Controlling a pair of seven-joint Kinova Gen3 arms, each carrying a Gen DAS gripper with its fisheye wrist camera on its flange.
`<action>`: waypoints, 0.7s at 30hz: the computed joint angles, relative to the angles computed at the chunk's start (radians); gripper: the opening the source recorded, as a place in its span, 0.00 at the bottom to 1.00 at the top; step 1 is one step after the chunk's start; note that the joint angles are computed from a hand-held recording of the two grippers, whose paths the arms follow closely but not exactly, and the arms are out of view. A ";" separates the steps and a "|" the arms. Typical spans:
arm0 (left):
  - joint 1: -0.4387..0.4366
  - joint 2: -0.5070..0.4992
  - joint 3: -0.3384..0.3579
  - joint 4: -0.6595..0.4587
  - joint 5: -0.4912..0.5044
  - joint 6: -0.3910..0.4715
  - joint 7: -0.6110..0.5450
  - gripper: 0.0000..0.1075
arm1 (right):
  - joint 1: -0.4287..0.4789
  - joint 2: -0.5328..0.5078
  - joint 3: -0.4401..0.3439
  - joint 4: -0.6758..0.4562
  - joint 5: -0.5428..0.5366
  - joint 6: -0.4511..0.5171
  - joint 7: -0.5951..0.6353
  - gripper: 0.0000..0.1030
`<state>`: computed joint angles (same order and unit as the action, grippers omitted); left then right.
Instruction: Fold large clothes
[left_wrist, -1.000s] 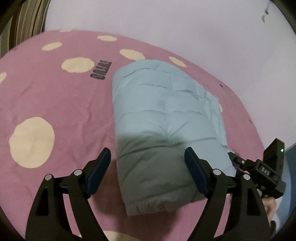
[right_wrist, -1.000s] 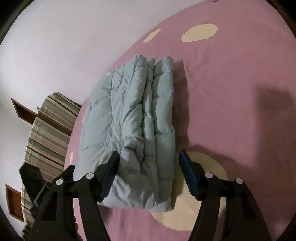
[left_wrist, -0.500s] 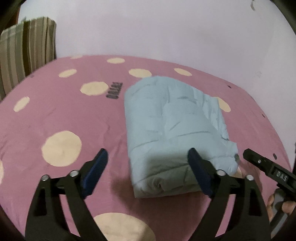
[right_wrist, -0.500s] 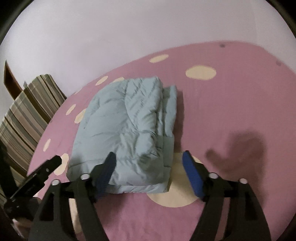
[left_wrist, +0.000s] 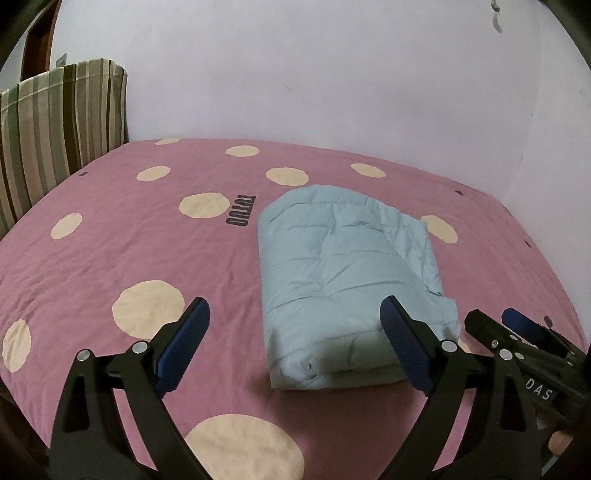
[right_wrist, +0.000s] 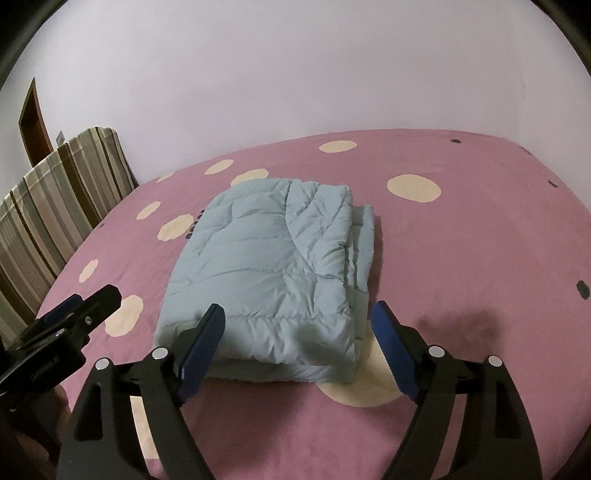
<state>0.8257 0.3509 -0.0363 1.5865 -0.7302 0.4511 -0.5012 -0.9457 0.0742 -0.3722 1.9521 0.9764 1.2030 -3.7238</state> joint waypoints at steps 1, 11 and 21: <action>0.002 -0.002 -0.001 0.001 -0.001 0.002 0.002 0.87 | -0.002 0.000 -0.001 0.000 0.002 0.003 -0.002 0.78; 0.009 -0.022 0.002 0.023 -0.038 0.000 0.034 0.87 | -0.031 0.002 -0.014 -0.013 0.011 0.059 -0.021 0.78; 0.008 -0.026 0.015 0.030 -0.071 0.008 0.064 0.87 | -0.046 0.006 -0.016 -0.017 0.018 0.073 -0.029 0.78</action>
<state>0.8334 0.3248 -0.0214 1.6166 -0.8008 0.4591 -0.4372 -0.9915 0.0800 -0.3886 1.9348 0.9942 1.2756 -3.7532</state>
